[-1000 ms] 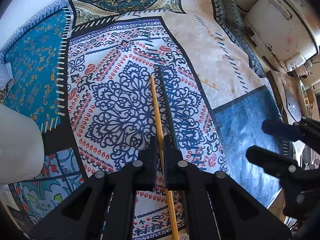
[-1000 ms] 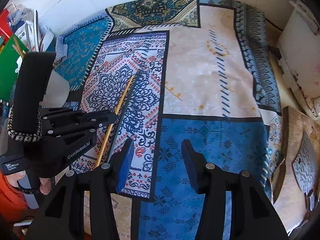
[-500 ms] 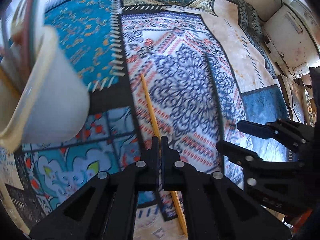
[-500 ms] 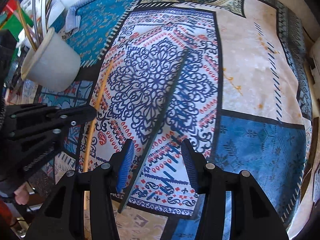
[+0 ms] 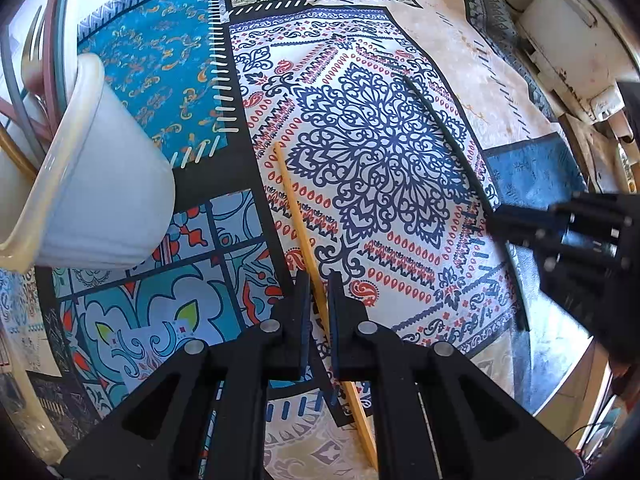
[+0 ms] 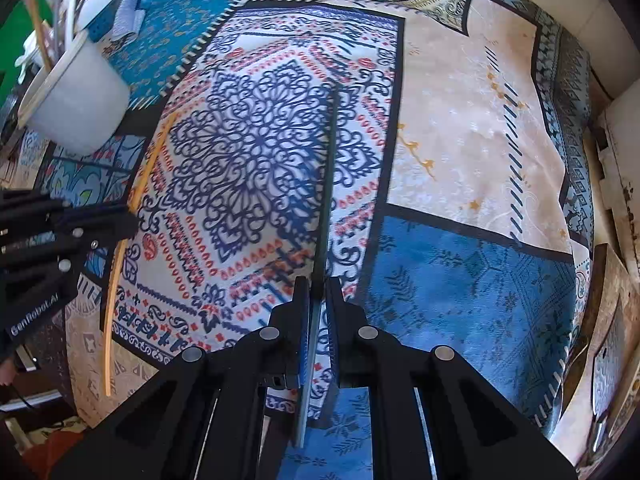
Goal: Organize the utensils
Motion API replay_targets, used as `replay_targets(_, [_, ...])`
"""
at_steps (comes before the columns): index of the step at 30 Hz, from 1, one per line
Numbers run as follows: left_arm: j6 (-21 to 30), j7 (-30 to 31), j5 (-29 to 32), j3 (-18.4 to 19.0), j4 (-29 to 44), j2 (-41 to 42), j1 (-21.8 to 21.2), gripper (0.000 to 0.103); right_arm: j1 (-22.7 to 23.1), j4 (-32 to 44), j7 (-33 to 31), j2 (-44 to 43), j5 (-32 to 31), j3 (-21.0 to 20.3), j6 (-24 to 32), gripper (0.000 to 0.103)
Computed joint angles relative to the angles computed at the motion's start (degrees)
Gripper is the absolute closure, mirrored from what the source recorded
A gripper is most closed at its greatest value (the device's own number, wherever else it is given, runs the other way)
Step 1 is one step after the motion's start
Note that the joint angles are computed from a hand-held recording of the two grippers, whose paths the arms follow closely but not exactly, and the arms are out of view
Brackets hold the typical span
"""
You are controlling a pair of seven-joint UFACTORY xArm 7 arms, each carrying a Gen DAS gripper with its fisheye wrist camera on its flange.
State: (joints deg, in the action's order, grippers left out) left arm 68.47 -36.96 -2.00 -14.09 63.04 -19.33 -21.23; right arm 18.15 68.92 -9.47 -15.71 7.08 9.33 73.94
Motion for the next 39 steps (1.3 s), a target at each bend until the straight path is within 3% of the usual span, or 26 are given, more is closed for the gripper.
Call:
replay_targets(9, [-1.7, -0.4, -2.4, 1.0, 0.3, 1.3, 0.4, 0.1, -0.2, 5.7, -0.3, 6.7, -0.8, 0.2, -1.4, 0.095])
replay_targets(13, [-1.3, -1.1, -1.6, 0.4, 1.4, 1.8, 0.2, 0.101, 1.5, 8.6, 3.8, 9.1, -1.5, 2.0, -1.1, 0.097])
replay_targets(18, [-2.2, -4.5, 2.0, -0.9, 3.0, 0.1, 0.5, 0.101, 2.7, 5.3, 5.1, 3.8, 1.8, 1.6, -2.2, 0.098])
replay_targets(28, [-2.0, -10.6, 10.5, -4.6, 6.7, -4.2, 2.1, 0.102, 2.1, 5.8, 2.5, -3.7, 5.2, -0.2, -5.3, 0.098])
replay_targets(39, [-1.7, -14.3, 18.3, -8.2, 11.0, -8.8, 6.0, 0.103, 2.7, 11.2, 0.7, -4.2, 7.9, -0.2, -9.3, 0.099])
